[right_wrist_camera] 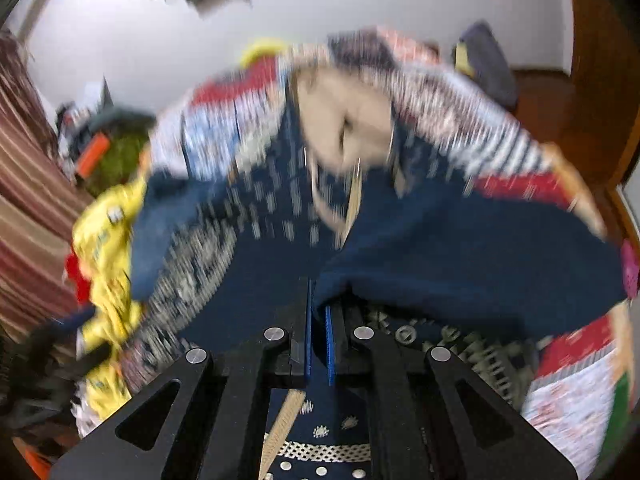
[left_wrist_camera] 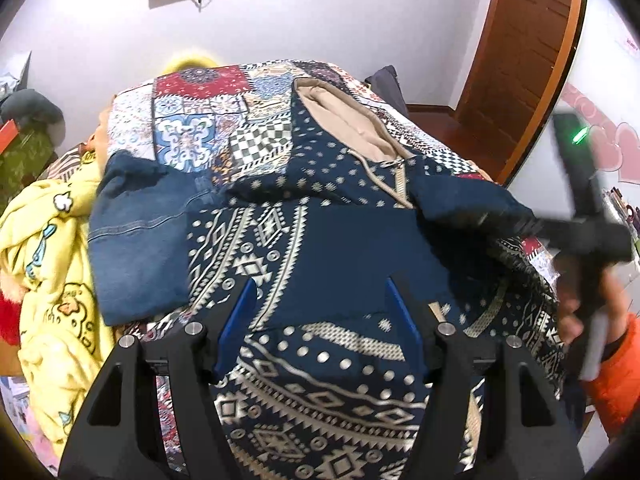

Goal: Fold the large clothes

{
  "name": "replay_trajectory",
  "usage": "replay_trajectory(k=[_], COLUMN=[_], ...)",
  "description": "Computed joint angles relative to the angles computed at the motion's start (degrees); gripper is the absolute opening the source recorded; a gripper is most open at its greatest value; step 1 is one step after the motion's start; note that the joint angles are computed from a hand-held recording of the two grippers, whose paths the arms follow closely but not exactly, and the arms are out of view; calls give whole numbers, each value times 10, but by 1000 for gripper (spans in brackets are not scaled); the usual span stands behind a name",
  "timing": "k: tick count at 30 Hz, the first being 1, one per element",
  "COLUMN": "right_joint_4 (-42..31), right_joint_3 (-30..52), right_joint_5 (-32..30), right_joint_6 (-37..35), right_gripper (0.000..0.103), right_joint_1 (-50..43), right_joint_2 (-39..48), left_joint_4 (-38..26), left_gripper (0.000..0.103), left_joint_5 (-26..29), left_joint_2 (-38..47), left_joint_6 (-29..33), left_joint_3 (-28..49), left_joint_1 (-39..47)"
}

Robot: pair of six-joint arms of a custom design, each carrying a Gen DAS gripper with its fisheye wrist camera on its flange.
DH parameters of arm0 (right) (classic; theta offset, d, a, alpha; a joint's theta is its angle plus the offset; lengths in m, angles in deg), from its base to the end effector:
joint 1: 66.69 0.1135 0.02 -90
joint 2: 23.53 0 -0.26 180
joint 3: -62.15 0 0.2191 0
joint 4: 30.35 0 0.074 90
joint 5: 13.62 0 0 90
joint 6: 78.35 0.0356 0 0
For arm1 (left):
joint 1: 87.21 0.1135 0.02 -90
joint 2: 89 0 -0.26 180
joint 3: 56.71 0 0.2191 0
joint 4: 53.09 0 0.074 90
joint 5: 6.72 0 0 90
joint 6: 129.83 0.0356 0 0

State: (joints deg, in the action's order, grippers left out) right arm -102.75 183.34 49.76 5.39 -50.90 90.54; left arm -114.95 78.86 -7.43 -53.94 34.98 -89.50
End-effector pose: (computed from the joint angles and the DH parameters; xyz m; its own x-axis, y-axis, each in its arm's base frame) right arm 0.3687 0.1208 0.2819 -0.8227 -0.3339 -0.4601 -0.5164 0.7775 0.3590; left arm 0.2653 -0.0079 0.3232 -0.7590 -0.2129 -0.6153 -0.1989 0.9757 -0.0923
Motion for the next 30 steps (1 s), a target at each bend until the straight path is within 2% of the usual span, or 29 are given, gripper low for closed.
replay_trajectory(k=[3, 7, 9, 11, 13, 15, 17, 24, 28, 30], right_joint_4=[9, -38, -87, -113, -147, -142, -128, -139, -128, -107], right_joint_3=[-48, -16, 25, 41, 60, 49, 36, 85, 122, 119], right_joint_5=[28, 40, 35, 14, -11, -14, -14, -46, -41, -27], right_joint_6=[-15, -31, -49, -67, -101, -112, -127, -144, -145, -142], right_gripper=[7, 9, 17, 21, 30, 47, 50, 51, 54, 61], right_joint_1=[10, 8, -2, -11, -32, -42, -65, -194, -260, -281], right_joint_2=[-7, 7, 20, 16, 10, -11, -40, -62, -54, -57], left_joint_4=[-9, -17, -23, -31, -42, -52, -61, -84, -111, -134], left_gripper=[65, 65, 65, 65, 65, 65, 65, 65, 65, 65], left_joint_5=[-7, -19, -22, -21, -14, -13, -17, -27, -23, -20], left_joint_2=[-14, -17, -13, -8, -2, 8, 21, 117, 218, 280], left_joint_6=[11, 15, 11, 5, -2, -9, -15, -20, -6, 5], left_joint_3=[-12, -15, -9, 3, 22, 48, 77, 225, 358, 438], left_joint_1=[5, 6, 5, 3, 1, -6, -17, -91, -147, -173])
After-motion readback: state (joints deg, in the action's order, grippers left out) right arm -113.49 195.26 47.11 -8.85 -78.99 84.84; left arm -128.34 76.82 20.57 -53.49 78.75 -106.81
